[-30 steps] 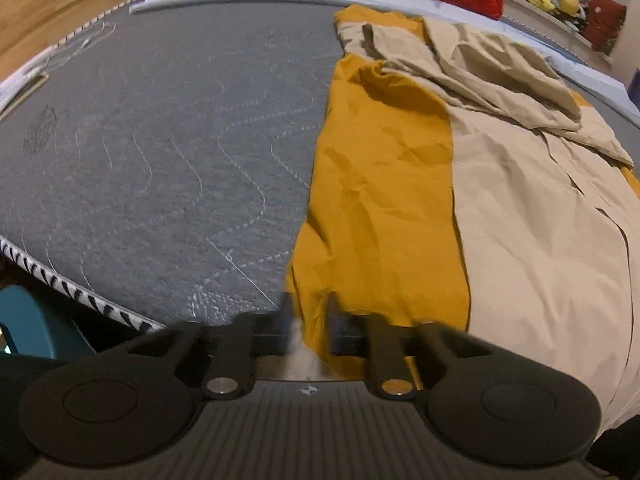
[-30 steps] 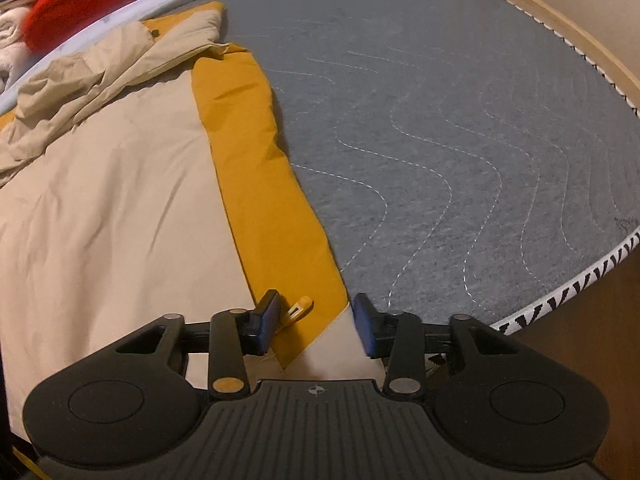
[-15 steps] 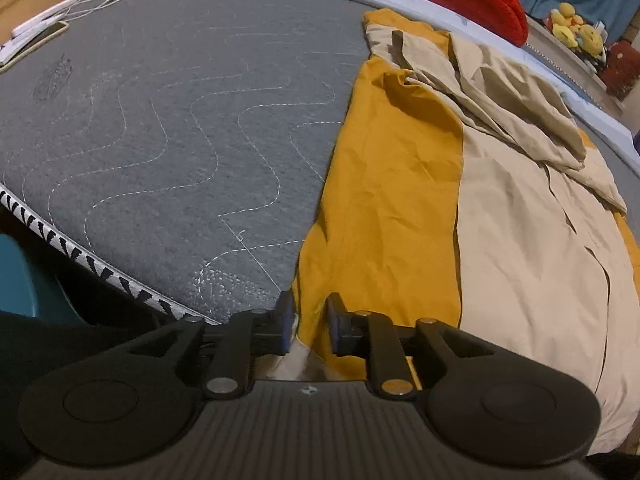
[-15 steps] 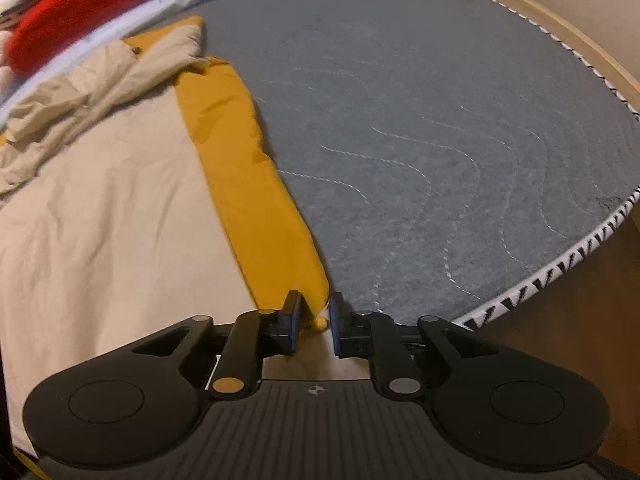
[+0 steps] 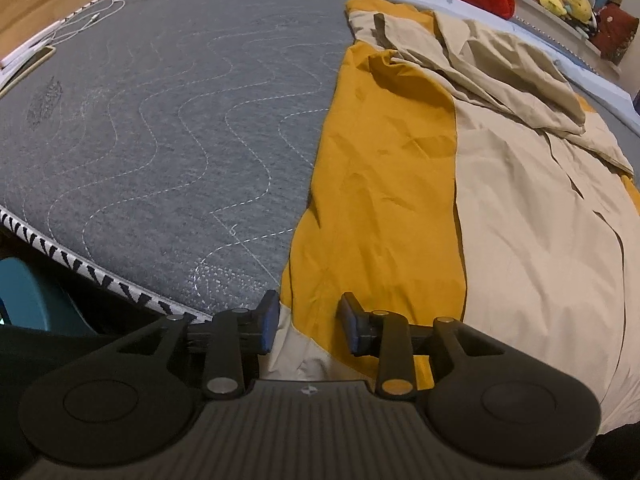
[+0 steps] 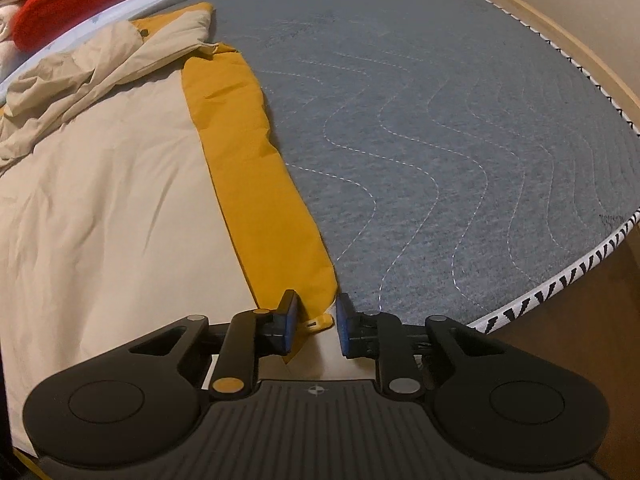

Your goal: Fold large clothes

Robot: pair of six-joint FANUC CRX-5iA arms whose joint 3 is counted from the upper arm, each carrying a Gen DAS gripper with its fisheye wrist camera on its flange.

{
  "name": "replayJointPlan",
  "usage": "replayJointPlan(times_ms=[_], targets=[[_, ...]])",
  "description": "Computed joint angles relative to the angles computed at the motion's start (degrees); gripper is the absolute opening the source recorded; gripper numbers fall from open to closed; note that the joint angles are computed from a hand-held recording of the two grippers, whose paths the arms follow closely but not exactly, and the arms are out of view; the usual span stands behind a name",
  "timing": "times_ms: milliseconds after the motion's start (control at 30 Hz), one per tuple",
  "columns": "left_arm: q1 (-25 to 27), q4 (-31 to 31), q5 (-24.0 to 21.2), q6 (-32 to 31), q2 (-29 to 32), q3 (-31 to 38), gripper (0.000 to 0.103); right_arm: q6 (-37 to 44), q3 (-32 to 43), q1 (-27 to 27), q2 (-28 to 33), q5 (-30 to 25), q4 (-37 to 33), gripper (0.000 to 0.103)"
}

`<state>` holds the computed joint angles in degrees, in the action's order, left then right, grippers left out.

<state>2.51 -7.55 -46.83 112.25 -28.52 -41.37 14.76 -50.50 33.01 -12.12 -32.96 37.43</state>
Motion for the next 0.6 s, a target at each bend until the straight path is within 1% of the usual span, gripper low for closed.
replayJointPlan(times_ms=[67,100,167,233,300,333,367,400,500,600], targets=[[0.0,-0.1,-0.1,0.0,0.0,0.0,0.038,-0.4,0.0,-0.2,0.0,0.0,0.2,0.023],[-0.3,-0.6,-0.2,0.2,0.1,0.1,0.038,-0.7,-0.1,-0.2,0.1,0.0,0.6,0.026],[-0.8,-1.1,-0.5,0.2,0.1,0.3,0.038,-0.9,-0.3,0.2,0.4,-0.1,1.6,0.027],[-1.4,-1.8,-0.5,0.1,0.2,0.5,0.034,-0.2,-0.4,0.7,0.5,-0.2,2.2,0.029],[-2.3,-3.0,-0.9,0.4,0.3,0.9,0.019,0.1,-0.6,1.0,0.5,-0.3,2.9,0.021],[-2.6,-3.2,-1.1,0.1,0.2,1.1,0.016,0.3,-0.6,1.0,0.4,-0.3,2.6,0.016],[-2.3,-2.7,-1.1,-0.7,-0.1,1.0,0.011,0.5,-0.7,0.9,0.0,-0.1,2.4,0.012],[-2.0,-2.1,-1.0,-1.4,-0.4,0.8,0.008,0.2,-0.9,0.7,-0.4,0.2,2.6,0.009],[-1.6,-0.4,-0.9,-3.3,-1.9,0.6,0.005,-1.7,-1.9,0.5,-2.5,1.3,4.2,0.006],[-0.9,2.5,-0.6,-7.3,-4.3,0.4,0.004,-3.4,-3.5,0.8,-5.9,2.8,7.2,0.005]])
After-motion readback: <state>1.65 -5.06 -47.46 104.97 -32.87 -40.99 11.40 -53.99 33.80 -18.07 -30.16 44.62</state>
